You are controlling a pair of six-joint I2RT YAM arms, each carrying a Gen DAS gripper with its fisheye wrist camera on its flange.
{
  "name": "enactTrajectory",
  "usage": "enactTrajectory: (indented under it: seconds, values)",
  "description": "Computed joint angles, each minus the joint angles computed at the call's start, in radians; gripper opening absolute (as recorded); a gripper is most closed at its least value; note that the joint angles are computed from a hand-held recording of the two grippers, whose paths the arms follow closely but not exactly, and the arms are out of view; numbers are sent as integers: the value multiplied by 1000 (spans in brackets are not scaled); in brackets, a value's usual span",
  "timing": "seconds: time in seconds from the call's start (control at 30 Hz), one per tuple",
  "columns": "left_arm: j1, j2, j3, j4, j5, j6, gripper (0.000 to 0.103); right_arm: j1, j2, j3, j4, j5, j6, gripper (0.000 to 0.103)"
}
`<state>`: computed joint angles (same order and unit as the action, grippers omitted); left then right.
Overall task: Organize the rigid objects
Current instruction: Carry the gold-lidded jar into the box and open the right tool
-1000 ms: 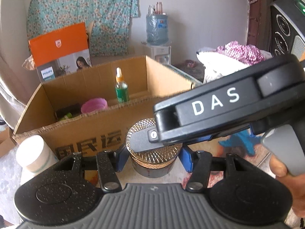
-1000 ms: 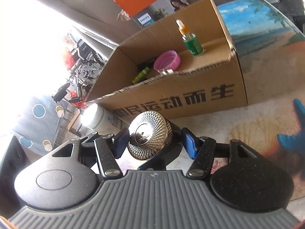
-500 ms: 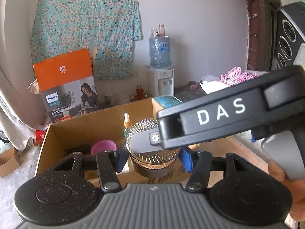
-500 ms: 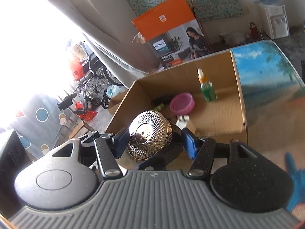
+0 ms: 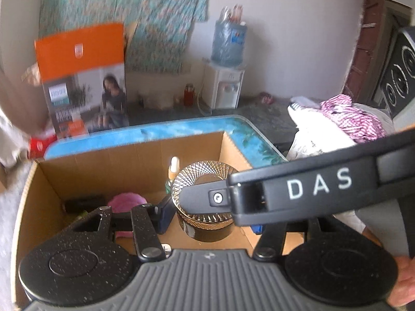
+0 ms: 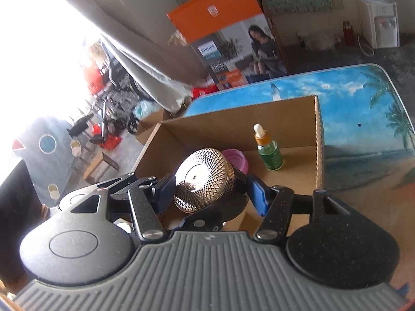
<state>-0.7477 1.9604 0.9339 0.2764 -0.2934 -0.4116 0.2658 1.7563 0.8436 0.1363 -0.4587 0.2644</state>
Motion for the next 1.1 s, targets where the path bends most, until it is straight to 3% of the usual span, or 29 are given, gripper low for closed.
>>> enactTrajectory:
  seconds: [0.27,0.57,0.77,0.97,1.1]
  values:
    - [99,152,134,-78,138,-59,57,-17,292,319,-220,-12,-100,61]
    - [123,226,225,-149,189,-115,57,14,408,511,-369,57,-224,61]
    - [146,248,258,-177,214,-166,61,19,414,534,-383,72,-247,61]
    - [146,236,242,-169,207,-174,63,2,393,487,-327,47,-232,61]
    - [123,206,217,-148,171,-167,70,-12,345,421,-263,19,-213,61]
